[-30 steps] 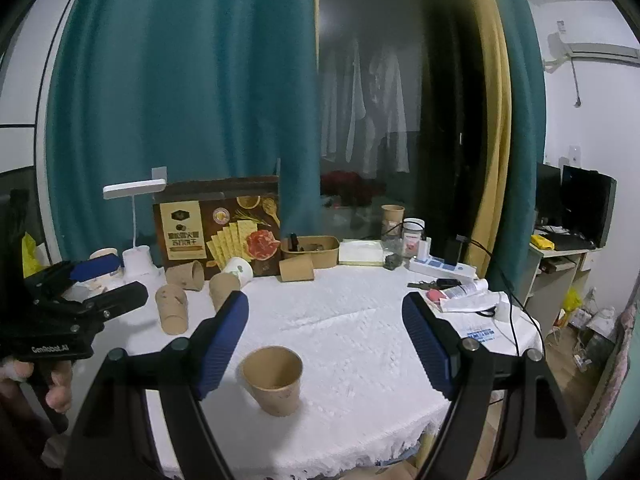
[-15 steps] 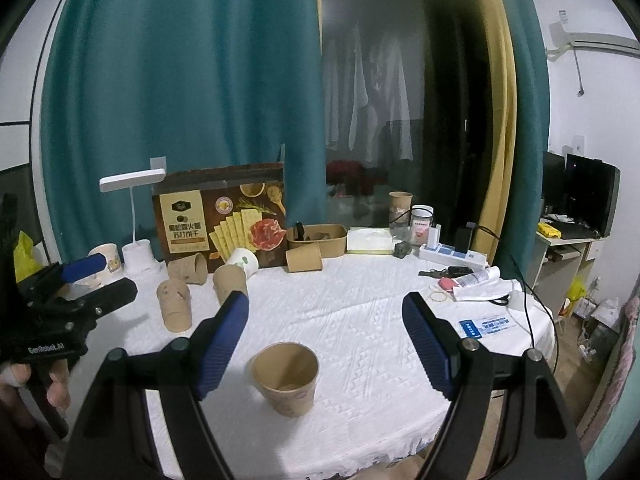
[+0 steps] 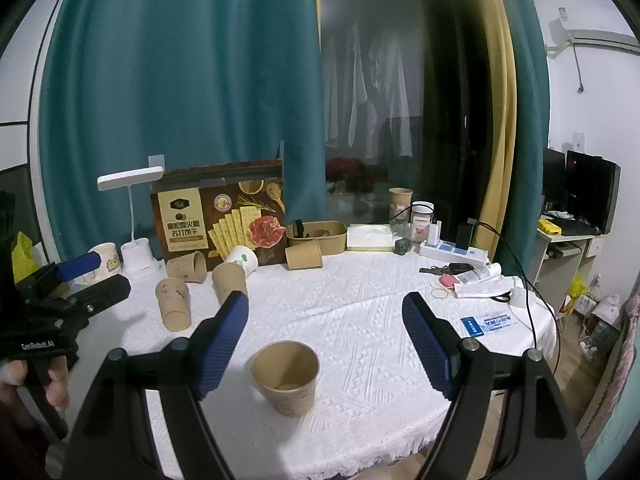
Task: Flip cup upright
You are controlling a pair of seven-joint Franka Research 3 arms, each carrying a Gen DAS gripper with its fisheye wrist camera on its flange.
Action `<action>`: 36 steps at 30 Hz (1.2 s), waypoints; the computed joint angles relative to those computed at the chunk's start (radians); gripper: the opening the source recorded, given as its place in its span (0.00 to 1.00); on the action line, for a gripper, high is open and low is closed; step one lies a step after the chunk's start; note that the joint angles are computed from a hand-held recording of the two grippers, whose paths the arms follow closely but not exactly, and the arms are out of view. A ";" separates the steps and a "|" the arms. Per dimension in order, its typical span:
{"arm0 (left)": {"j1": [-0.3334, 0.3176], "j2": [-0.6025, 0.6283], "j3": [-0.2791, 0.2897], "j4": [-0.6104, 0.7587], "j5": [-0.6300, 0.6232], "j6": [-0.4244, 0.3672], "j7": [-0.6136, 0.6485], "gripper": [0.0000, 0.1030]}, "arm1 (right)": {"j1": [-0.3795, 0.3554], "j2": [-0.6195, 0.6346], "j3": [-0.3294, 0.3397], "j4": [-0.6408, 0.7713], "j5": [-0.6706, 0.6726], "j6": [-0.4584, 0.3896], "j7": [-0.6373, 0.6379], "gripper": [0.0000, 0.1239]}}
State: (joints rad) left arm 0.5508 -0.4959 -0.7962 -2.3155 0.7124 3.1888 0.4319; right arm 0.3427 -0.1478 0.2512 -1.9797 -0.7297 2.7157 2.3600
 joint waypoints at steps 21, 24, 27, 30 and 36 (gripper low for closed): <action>-0.003 0.014 0.014 0.016 0.061 -0.014 -0.051 0.98 | -0.005 -0.002 -0.001 -0.014 -0.012 0.009 0.024 0.62; 0.020 -0.002 -0.001 0.011 0.066 -0.003 -0.059 0.98 | -0.007 -0.002 -0.001 -0.016 -0.015 0.012 0.028 0.62; 0.027 -0.012 -0.008 0.007 0.058 -0.001 -0.054 0.98 | -0.007 -0.002 -0.001 -0.016 -0.013 0.011 0.026 0.62; 0.031 -0.015 -0.011 0.006 0.049 0.001 -0.047 0.98 | -0.008 -0.004 -0.001 -0.020 -0.014 0.016 0.025 0.62; 0.025 -0.012 -0.009 0.006 0.035 -0.002 -0.031 0.98 | -0.008 -0.012 0.001 -0.038 -0.003 0.025 0.018 0.62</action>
State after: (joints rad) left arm 0.5763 -0.5081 -0.8054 -2.3093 0.7469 3.1872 0.4013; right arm 0.3343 -0.1596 0.2521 -2.0173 -0.7326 2.7406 2.3775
